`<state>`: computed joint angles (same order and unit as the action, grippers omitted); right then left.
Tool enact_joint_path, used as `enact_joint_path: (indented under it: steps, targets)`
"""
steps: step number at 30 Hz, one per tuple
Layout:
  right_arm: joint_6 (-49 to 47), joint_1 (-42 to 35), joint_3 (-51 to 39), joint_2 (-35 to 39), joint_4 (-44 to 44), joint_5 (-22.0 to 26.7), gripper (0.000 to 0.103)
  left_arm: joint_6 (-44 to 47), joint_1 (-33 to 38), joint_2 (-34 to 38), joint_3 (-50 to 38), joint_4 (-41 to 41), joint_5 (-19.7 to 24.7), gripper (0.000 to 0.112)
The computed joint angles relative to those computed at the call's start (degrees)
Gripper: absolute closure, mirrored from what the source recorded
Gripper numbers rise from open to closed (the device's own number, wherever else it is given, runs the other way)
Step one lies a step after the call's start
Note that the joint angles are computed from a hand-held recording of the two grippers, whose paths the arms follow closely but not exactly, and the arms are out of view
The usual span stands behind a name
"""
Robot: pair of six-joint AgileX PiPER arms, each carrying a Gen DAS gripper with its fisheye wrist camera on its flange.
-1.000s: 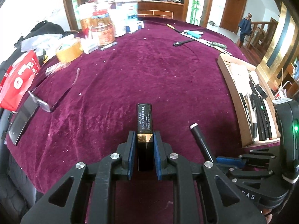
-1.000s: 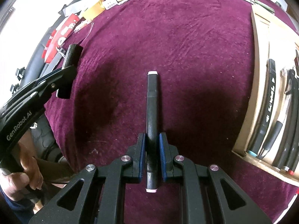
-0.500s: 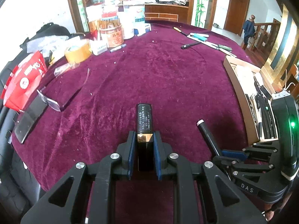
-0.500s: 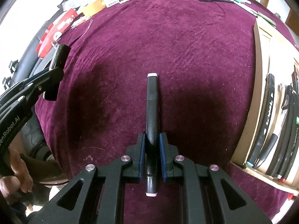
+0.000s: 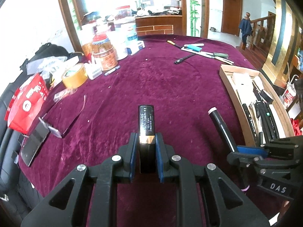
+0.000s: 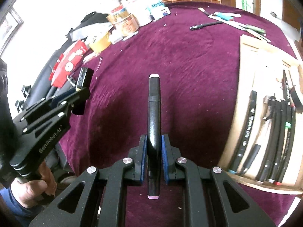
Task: Organize rigid objects
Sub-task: 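Carry both held markers over the cardboard tray with both tools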
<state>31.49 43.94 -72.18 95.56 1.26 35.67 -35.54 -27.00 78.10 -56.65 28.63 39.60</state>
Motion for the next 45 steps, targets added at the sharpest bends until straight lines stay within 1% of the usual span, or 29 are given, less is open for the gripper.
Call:
enact_joint_path:
  steps: [14, 28, 32, 38, 45]
  targets:
    - [2.28, -4.09, 5.84, -6.56, -0.59, -1.02, 0.09, -1.22, -6.28, 4.67, -4.84, 3.11, 1.07, 0.097]
    - [0.31, -9.31, 10.66, -11.94, 1.59, -1.57, 0.09, -1.17, -11.44, 9.47, -10.93, 4.28, 2.97, 0.097]
    - [-0.35, -11.49, 12.26, -13.91, 2.3, -1.76, 0.09, -0.14, -11.85, 10.25, -12.67, 2.61, 3.09, 0.097]
    - [-1.36, -16.43, 15.34, -17.38, 3.64, -1.6, 0.09, 4.02, -12.44, 11.79, -16.71, -3.3, 2.97, 0.097]
    - [-2.71, -22.06, 19.2, -21.48, 4.37, -0.54, 0.09, 7.16, -15.73, 16.45, -23.23, -7.62, 4.16, 0.097]
